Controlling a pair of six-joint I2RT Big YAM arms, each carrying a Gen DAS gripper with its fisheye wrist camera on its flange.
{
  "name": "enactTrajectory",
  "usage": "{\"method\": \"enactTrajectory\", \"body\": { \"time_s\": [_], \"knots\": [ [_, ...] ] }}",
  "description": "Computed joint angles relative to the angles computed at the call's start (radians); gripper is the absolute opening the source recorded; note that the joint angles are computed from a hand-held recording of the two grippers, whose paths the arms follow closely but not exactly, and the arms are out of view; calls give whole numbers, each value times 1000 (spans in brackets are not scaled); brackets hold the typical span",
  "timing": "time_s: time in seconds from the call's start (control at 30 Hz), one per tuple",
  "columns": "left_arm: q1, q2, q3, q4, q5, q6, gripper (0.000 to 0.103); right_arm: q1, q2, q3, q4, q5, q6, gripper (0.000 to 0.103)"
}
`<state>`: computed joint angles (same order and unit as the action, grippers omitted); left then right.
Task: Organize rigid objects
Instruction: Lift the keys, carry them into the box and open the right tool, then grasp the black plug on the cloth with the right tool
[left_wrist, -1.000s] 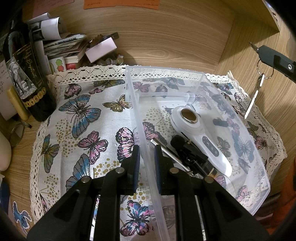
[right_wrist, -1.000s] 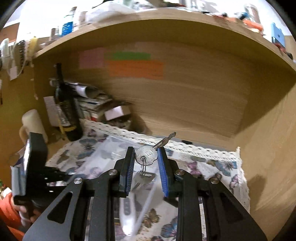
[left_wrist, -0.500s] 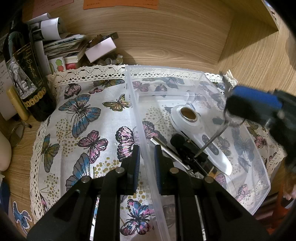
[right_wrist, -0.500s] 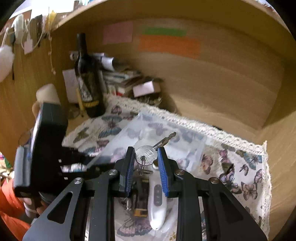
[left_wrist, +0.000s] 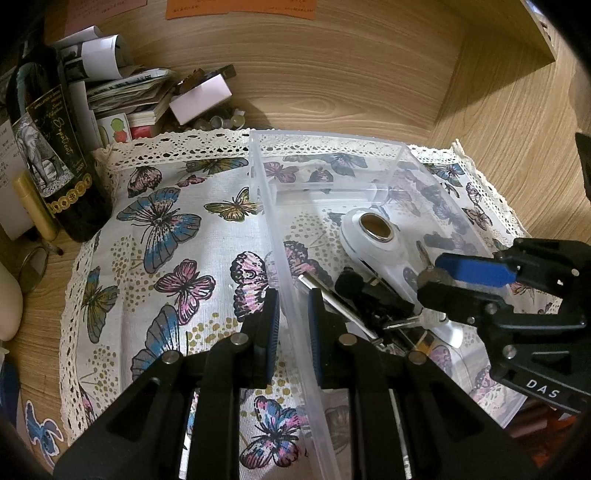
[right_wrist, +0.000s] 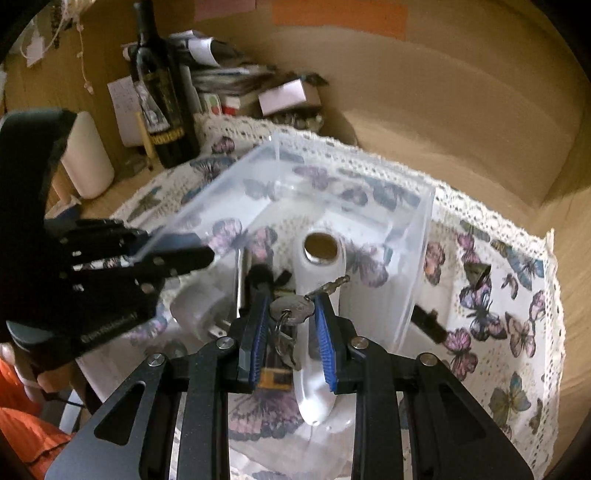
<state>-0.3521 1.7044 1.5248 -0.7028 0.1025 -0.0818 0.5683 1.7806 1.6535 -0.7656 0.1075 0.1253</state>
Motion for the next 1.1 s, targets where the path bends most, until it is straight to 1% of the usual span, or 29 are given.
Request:
{"method": "enactTrajectory", "body": {
  "time_s": [0.13, 0.27, 0.33, 0.4, 0.47, 0.53, 0.67, 0.77, 0.83, 0.93, 1.1],
  "knots": [
    [-1, 1, 2, -2, 2, -4, 14, -3, -30, -42, 26, -2, -2, 24],
    [-1, 0, 0, -1, 0, 0, 14, -13, -61, -71, 48, 6, 13, 30],
    [0, 1, 0, -1, 3, -1, 14, -21, -78, -82, 58, 16, 18, 30],
    [0, 0, 0, 0, 3, -2, 14, -31, -92, -91, 68, 7, 24, 30],
    [0, 1, 0, 0, 5, -2, 14, -38, -109, -103, 87, 51, 37, 35],
    [1, 1, 1, 0, 8, -1, 14, -51, -121, -112, 102, 60, 48, 38],
    [1, 2, 2, -1, 9, -2, 14, -80, -122, -116, 120, 105, 83, 43],
    [1, 1, 0, 0, 8, -1, 15, -110, -99, -102, 105, 115, 113, 43],
    [0, 1, 0, -1, 7, 0, 15, -127, -73, -85, 80, 114, 135, 43],
    [0, 1, 1, -1, 7, -1, 15, -155, -30, -64, 40, 59, 170, 43],
    [-2, 2, 2, -4, 5, -2, 15, -166, 31, -33, -4, 33, 170, 43]
  ]
}}
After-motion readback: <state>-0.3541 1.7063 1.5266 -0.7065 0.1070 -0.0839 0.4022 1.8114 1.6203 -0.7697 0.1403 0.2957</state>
